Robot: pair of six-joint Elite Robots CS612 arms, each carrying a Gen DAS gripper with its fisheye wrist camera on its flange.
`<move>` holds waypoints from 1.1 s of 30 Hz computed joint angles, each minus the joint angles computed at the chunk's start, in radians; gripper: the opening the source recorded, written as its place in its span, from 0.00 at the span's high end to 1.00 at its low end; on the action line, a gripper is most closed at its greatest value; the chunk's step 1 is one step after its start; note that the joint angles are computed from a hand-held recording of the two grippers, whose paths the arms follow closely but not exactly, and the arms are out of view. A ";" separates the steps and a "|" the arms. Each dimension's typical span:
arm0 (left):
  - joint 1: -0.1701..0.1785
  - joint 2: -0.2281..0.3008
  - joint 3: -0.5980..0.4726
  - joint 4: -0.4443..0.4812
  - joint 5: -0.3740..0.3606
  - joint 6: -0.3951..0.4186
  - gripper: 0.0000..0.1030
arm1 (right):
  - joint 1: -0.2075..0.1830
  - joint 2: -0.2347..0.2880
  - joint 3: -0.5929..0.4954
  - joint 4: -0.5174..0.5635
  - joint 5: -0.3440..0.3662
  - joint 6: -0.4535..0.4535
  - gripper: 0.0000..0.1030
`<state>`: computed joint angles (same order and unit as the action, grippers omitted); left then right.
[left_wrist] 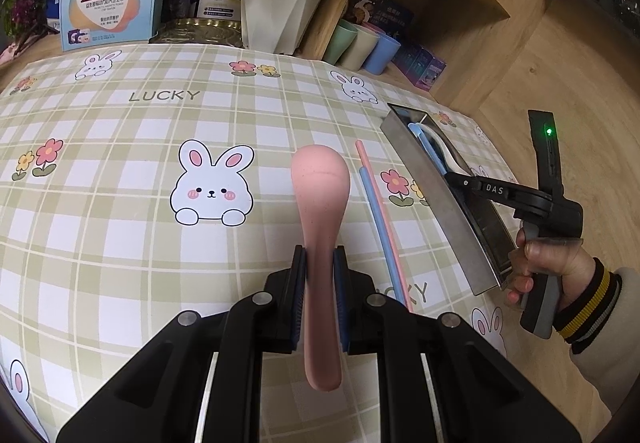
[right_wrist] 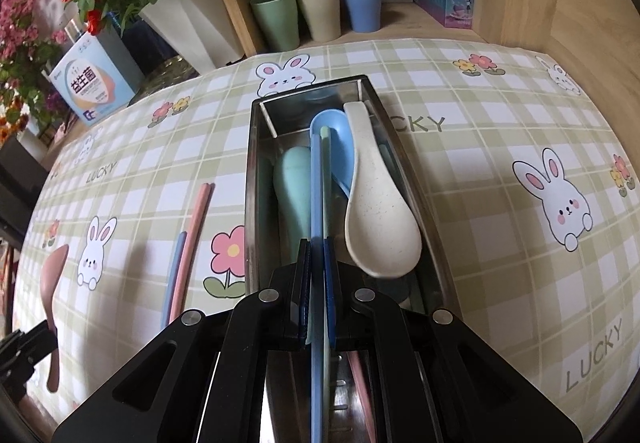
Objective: Organize utensils
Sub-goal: 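Carry the blue chopstick into the steel tray with the right tool, then open the right tool to release the blue chopstick while the left tool lowers the pink spoon into the tray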
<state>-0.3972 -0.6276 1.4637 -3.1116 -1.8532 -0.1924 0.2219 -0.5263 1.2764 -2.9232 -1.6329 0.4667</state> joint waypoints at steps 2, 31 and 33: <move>-0.002 -0.002 0.000 0.004 0.004 0.001 0.87 | -0.003 -0.003 0.008 -0.013 0.021 -0.005 0.93; -0.096 0.094 -0.304 0.319 -0.034 0.037 0.87 | -0.053 -0.115 0.227 -0.280 0.080 0.053 0.59; -0.106 0.114 -0.356 0.388 -0.020 0.040 0.87 | -0.058 -0.116 0.234 -0.292 0.085 0.063 0.59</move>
<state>-0.5027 -0.5136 1.1081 -2.7240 -1.8728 -0.1526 0.1638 -0.6420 1.5100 -3.2153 -1.5474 0.5293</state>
